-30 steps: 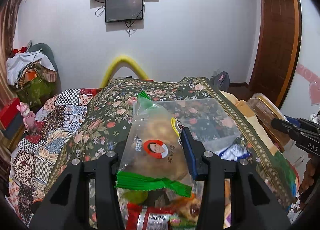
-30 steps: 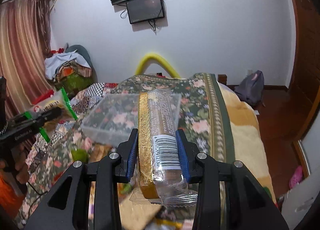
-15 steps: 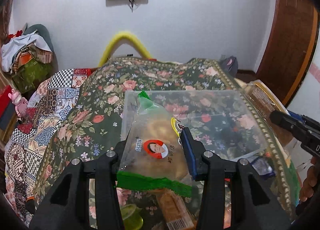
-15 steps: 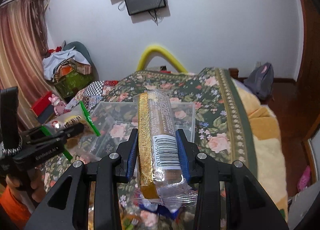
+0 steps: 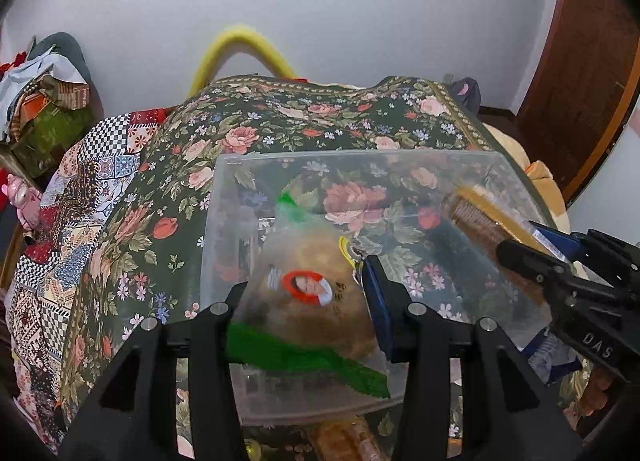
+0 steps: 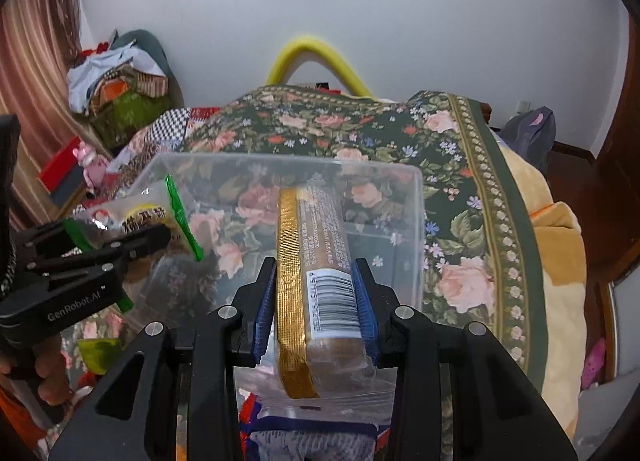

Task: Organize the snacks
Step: 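Carry both held snacks into the clear box and open both tools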

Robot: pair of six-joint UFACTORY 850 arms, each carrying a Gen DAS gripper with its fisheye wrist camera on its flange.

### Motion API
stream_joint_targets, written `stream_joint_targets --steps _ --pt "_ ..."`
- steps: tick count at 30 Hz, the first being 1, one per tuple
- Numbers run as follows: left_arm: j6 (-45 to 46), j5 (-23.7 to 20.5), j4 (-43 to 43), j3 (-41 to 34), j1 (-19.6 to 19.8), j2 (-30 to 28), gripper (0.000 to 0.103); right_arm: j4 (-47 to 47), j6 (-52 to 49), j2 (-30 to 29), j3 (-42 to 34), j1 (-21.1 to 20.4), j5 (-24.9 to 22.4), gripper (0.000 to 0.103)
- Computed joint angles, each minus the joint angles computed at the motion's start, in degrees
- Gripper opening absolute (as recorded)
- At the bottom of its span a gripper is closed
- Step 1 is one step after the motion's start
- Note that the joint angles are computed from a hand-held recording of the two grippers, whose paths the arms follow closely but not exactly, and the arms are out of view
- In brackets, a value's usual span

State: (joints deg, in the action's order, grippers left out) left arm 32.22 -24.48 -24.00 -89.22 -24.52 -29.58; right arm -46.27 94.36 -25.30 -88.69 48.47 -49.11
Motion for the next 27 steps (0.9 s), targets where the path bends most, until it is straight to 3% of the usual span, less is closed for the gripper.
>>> stream_joint_targets --steps 6,14,20,27 --pt "-1.1 0.1 2.6 0.0 -0.2 0.3 0.049 0.5 -1.1 -0.5 -1.0 0.1 -0.7 0.034" --pt "14.6 1.2 -11.1 6.6 1.8 8.1 0.052 -3.7 1.2 2.3 -1.1 3.0 -3.8 0.035" --pt "27.6 2.5 -21.8 14.5 3.9 16.5 0.059 -6.9 4.0 4.4 -0.4 6.8 -8.3 0.047" --pt "38.1 1.4 -30.3 23.9 7.1 25.0 0.060 -8.5 8.6 6.3 1.7 12.1 -13.8 0.053"
